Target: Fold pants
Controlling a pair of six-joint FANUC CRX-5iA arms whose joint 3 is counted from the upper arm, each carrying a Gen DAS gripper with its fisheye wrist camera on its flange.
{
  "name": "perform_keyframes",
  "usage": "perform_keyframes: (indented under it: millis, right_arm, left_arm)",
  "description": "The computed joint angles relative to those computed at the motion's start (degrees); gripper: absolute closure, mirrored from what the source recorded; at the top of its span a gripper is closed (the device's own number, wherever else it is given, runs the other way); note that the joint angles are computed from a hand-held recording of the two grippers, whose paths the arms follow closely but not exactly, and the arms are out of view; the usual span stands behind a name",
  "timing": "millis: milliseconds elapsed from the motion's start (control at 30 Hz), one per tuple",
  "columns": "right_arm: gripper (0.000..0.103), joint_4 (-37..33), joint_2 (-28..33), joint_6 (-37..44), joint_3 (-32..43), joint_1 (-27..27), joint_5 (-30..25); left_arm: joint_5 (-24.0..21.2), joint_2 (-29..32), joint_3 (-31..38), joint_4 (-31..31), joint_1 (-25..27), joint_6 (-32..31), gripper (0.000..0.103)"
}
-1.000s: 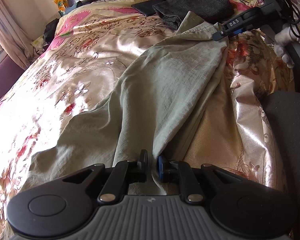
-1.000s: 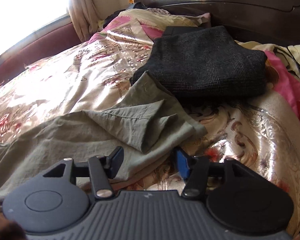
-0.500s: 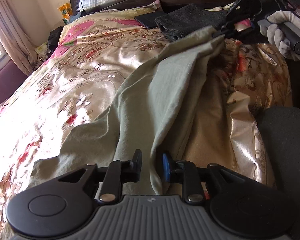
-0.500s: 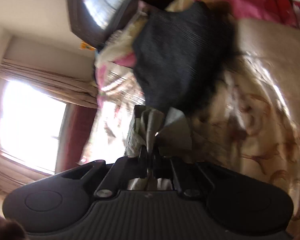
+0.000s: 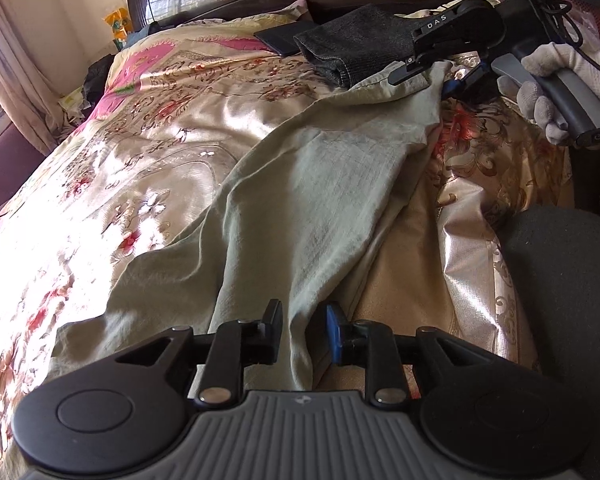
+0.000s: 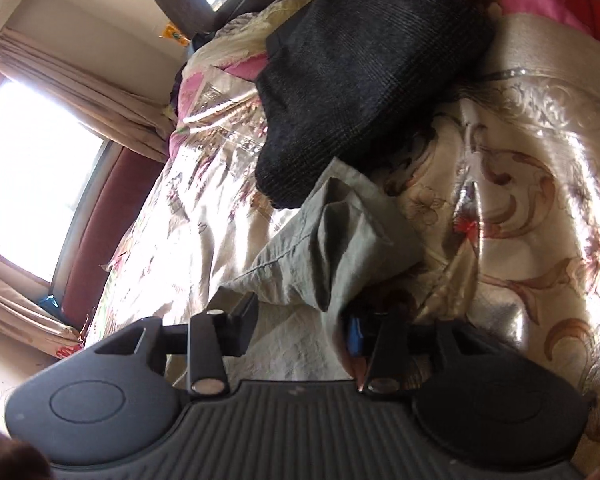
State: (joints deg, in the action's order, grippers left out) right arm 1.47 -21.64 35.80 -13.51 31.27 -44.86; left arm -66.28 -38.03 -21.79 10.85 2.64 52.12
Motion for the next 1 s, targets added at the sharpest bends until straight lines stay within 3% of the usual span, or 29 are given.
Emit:
perform_keyframes:
  millis: [167, 233, 267, 400, 500, 600, 700, 833, 933, 1000]
  right_arm:
    - [0.063, 14.57, 2.84, 9.10, -0.06, 8.48, -7.65]
    - [0.094, 12.73, 3.37, 11.52, 1.26, 8.14, -9.06]
    - [0.097, 9.59, 2.90, 11.84, 1.77, 6.57, -8.33]
    - [0.098, 7.32, -1.56, 10.12, -1.36, 4.29, -3.14]
    - [0.098, 5.66, -2.17, 11.70, -1.78, 3.18, -3.13]
    - [0.098, 2.23, -2.90, 13.03, -2.06, 1.74, -2.76]
    - [0.098, -2.34, -3.33, 16.33, -1.80, -0.49, -1.93]
    - [0.098, -2.28, -3.56, 17.58, -2.29, -0.18, -1.66]
    - [0.098, -2.54, -3.96, 16.67, -2.72, -0.24, -1.16]
    - [0.097, -2.72, -4.22, 15.62, -2.93, -0.35, -0.77]
  left_arm:
    - [1.44, 2.79, 1.38, -0.64, -2.42, -0.29, 0.064]
    - [2.15, 5.35, 2.88, 1.48, -3.18, -1.65, 0.064]
    - [3.16, 6.72, 3.58, 3.03, -3.76, -2.80, 0.064]
    - [6.64, 14.59, 7.04, 11.07, -6.96, -7.84, 0.064]
    - [2.63, 24.58, 12.32, 16.47, -8.93, -10.10, 0.063]
    - [-0.14, 33.71, 19.71, 14.48, -11.91, -7.87, 0.063]
    - [-2.76, 40.22, 25.43, 17.13, -12.55, -7.50, 0.063]
    - [4.04, 42.87, 29.17, 16.30, -13.91, -4.44, 0.062]
    - [12.83, 42.64, 31.40, 2.97, -16.62, 8.14, 0.062]
    - [14.86, 41.19, 29.87, 0.50, -16.47, 11.59, 0.061]
